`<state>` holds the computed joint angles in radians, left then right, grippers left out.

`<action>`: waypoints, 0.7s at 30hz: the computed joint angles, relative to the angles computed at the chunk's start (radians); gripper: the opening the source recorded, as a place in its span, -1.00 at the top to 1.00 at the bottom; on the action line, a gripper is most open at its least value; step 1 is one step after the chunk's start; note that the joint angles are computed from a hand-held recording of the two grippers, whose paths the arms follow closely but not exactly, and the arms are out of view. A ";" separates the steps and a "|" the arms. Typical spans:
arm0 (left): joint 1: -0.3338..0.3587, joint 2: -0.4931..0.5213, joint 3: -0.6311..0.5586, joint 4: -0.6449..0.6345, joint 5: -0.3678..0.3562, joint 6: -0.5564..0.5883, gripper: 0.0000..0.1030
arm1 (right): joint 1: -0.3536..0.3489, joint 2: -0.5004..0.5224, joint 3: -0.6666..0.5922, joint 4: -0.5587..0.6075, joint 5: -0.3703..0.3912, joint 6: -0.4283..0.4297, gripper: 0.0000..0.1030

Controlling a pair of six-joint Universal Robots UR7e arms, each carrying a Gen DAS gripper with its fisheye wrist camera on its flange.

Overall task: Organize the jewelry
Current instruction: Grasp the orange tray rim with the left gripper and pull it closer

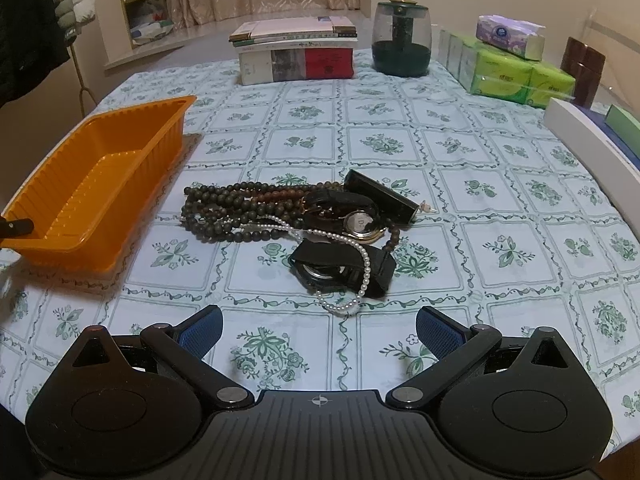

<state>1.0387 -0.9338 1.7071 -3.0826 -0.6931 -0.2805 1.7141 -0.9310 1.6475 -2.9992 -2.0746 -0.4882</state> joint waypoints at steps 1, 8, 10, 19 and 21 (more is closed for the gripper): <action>-0.002 0.001 -0.001 0.001 0.001 0.001 0.73 | -0.001 -0.002 0.002 -0.002 -0.001 0.001 -0.99; -0.034 0.001 -0.017 0.097 0.079 -0.006 0.92 | -0.008 -0.013 0.010 -0.014 -0.002 0.010 -0.99; -0.048 0.004 -0.024 0.119 0.105 0.016 0.92 | -0.011 -0.016 0.014 -0.017 0.002 0.012 -0.99; -0.127 0.067 -0.106 0.198 0.286 0.201 0.93 | -0.035 -0.022 0.032 -0.083 0.031 -0.018 -0.99; -0.138 0.085 -0.132 0.227 0.315 0.221 0.93 | -0.041 -0.020 0.032 -0.100 0.044 -0.048 -0.99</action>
<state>0.9009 -0.8492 1.5755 -2.8558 -0.3782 -0.0591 1.6733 -0.9507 1.6792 -3.0988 -2.0304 -0.5363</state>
